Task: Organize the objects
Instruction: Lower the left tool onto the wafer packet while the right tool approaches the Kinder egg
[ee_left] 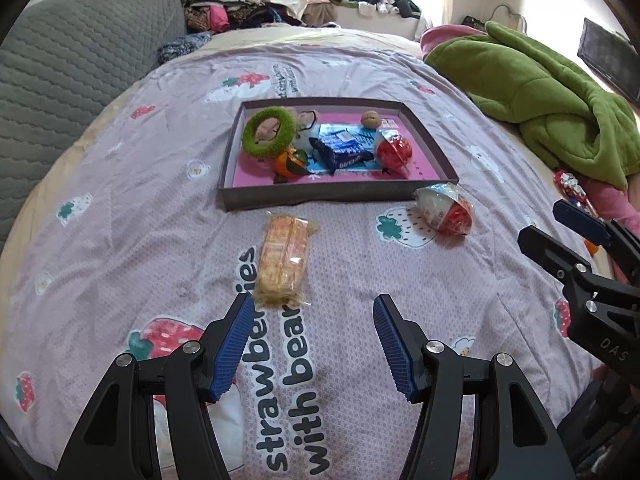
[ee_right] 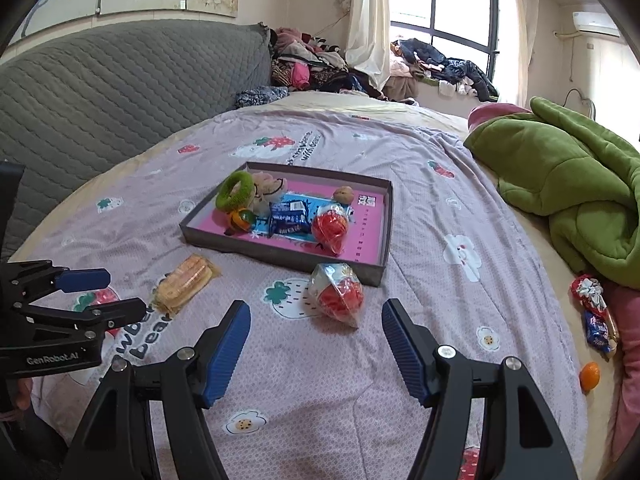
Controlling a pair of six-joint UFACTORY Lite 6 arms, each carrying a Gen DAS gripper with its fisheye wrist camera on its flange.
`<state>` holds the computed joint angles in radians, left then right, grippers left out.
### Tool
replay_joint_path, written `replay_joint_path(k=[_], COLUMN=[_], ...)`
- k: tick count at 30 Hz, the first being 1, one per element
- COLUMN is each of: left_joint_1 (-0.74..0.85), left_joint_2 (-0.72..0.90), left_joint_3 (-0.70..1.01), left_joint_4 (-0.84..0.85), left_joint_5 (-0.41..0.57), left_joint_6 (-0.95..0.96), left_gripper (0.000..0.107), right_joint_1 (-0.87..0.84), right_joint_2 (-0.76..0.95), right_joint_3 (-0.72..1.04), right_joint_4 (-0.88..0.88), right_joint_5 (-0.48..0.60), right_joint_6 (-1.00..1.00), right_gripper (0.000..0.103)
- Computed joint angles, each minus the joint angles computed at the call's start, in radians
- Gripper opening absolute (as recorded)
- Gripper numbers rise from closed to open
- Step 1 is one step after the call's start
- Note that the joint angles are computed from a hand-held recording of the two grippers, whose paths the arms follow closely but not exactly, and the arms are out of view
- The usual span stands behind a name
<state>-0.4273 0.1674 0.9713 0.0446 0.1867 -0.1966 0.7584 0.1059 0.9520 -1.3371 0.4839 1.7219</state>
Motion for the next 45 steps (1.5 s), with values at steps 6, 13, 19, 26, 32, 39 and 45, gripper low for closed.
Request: replay_joint_path(k=[6,13,19,26,32,39,45], left_joint_1=[0.022,0.030,0.034,0.044,0.043,0.043,0.048], left_joint_2=[0.052,0.099,0.147,0.204,0.240,0.289,0.315], left_joint_3=[0.015,0.037,0.081,0.132,0.150,0.190,0.213], left_joint_4=[-0.076,-0.102,-0.187,-0.205,-0.221,-0.242,-0.261], left_joint_5=[-0.009,-0.019,-0.010,0.004,0.003,0.011,0.020], left_joint_6=[0.076,0.104,0.195,0.218,0.234,0.258,0.279], left_gripper=[0.064,0.064,0.064,0.064,0.064,0.064,0.064], right_joint_1=[-0.013,-0.033,-0.059,-0.079,-0.099,-0.123,-0.139], right_joint_2=[0.035,0.066,0.112,0.154,0.186,0.225,0.249], right_joint_3=[0.000,0.009,0.031,0.045,0.050,0.083,0.105], right_joint_4=[-0.045,-0.087,-0.088,-0.108,-0.138,-0.135,-0.128], right_joint_5=[-0.026,-0.049,-0.070,-0.087,-0.110,-0.131,-0.139], right_joint_6=[0.044,0.068,0.056,0.075,0.109,0.091,0.069], right_gripper=[0.068,0.068,0.068,0.068,0.068,0.068,0.068])
